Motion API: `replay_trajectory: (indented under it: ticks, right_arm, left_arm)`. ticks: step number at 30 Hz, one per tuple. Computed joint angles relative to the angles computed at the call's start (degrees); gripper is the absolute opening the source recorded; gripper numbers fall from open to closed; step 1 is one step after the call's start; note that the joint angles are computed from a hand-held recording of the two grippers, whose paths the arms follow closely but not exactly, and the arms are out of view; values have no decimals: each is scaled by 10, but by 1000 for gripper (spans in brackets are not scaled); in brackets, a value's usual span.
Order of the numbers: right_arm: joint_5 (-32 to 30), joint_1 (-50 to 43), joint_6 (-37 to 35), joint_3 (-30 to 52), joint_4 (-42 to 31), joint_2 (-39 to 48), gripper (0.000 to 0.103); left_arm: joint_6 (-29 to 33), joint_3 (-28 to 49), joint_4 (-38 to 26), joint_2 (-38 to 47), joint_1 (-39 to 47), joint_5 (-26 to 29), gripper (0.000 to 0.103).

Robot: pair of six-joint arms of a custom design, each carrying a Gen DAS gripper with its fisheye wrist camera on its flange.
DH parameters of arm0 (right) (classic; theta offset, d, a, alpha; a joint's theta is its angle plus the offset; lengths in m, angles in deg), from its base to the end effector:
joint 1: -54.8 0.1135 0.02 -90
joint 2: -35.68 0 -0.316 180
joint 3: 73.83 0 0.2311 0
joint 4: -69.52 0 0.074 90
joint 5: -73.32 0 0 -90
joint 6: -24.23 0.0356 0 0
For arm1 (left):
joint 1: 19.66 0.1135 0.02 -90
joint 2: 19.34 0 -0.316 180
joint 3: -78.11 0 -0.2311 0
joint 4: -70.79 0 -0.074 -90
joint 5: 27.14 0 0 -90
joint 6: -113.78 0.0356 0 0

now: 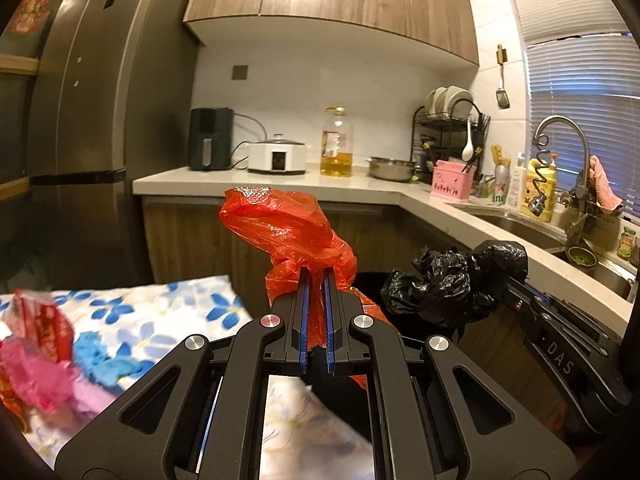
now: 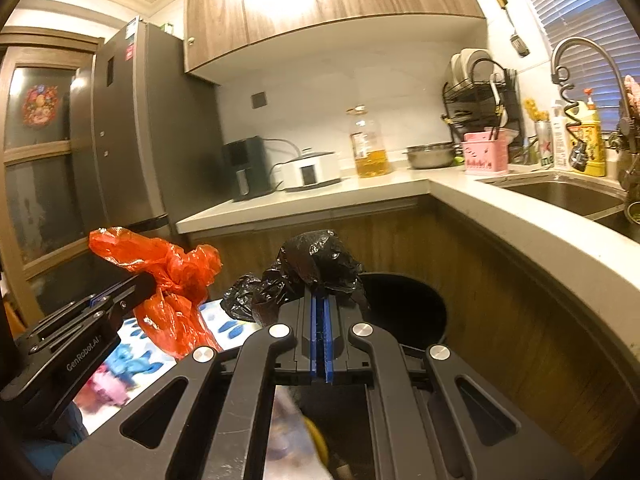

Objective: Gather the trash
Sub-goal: 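Carry the red bag and black bag in both grippers over the bin, then open both grippers to drop the two bags into the bin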

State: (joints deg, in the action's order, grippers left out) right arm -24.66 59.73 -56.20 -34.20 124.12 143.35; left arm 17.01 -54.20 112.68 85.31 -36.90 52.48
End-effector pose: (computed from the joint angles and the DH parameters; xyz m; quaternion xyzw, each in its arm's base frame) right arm 0.3070 0.0314 0.1749 -0.0114 0.7842 0.1322 0.6062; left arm 0.3182 -0.0920 0.1972 0.0173 0.7922 -0.0558 0.6075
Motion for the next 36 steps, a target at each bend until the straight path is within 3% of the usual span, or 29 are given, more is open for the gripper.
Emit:
replay_trajectory:
  ticks: [12, 36]
  right_arm:
    - [-3, -33, -3, 54, -24, 27, 4]
    - [-3, -48, 1, 126, -72, 68, 4]
  left_arm:
    - [2, 103, -14, 82, -25, 9, 6]
    - [6, 189, -30, 163, -12, 46, 6]
